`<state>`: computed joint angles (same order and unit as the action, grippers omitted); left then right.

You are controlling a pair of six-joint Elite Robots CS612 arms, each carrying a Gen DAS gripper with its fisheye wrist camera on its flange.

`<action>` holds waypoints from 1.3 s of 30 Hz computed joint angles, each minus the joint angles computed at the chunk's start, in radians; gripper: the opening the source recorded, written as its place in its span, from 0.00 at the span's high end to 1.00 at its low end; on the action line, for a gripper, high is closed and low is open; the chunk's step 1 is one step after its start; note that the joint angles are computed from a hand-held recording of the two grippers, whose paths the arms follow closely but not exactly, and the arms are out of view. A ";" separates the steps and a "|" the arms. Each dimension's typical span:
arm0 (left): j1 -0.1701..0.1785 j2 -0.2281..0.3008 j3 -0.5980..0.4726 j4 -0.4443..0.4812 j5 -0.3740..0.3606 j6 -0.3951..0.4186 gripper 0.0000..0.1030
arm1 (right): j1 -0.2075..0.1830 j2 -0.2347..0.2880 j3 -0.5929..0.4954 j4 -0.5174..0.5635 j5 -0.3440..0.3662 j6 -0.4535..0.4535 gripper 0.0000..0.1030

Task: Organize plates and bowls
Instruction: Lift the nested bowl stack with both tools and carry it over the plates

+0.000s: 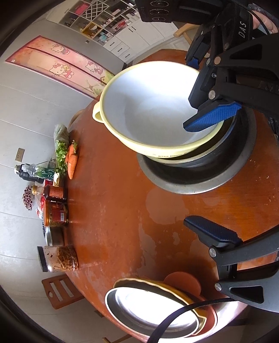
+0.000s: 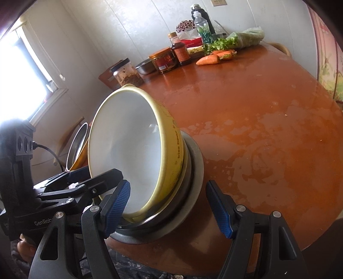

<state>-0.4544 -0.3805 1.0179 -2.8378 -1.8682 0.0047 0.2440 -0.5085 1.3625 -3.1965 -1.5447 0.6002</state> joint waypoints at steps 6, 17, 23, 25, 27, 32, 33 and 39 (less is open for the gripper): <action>0.013 0.028 -0.053 0.067 -0.102 -0.013 0.34 | -0.010 0.012 -0.002 -0.046 0.055 0.018 0.34; 0.008 0.027 -0.057 0.065 -0.073 -0.005 0.40 | -0.005 0.017 -0.022 -0.037 0.041 0.017 0.42; 0.018 0.008 -0.031 0.014 -0.054 -0.017 0.40 | -0.001 0.025 -0.051 -0.036 0.049 -0.004 0.42; 0.025 0.003 -0.026 -0.002 -0.047 -0.025 0.40 | 0.003 0.029 -0.070 -0.032 0.054 -0.017 0.42; 0.033 -0.002 -0.019 -0.020 -0.043 -0.039 0.40 | 0.006 0.034 -0.089 -0.027 0.059 -0.028 0.42; 0.055 -0.013 -0.004 -0.065 -0.031 -0.070 0.40 | 0.020 0.054 -0.157 0.001 0.068 -0.072 0.42; 0.059 -0.015 -0.003 -0.069 -0.029 -0.073 0.40 | 0.023 0.060 -0.177 0.011 0.071 -0.080 0.42; 0.094 -0.023 0.003 -0.106 -0.004 -0.092 0.40 | 0.046 0.107 -0.308 0.090 0.087 -0.135 0.42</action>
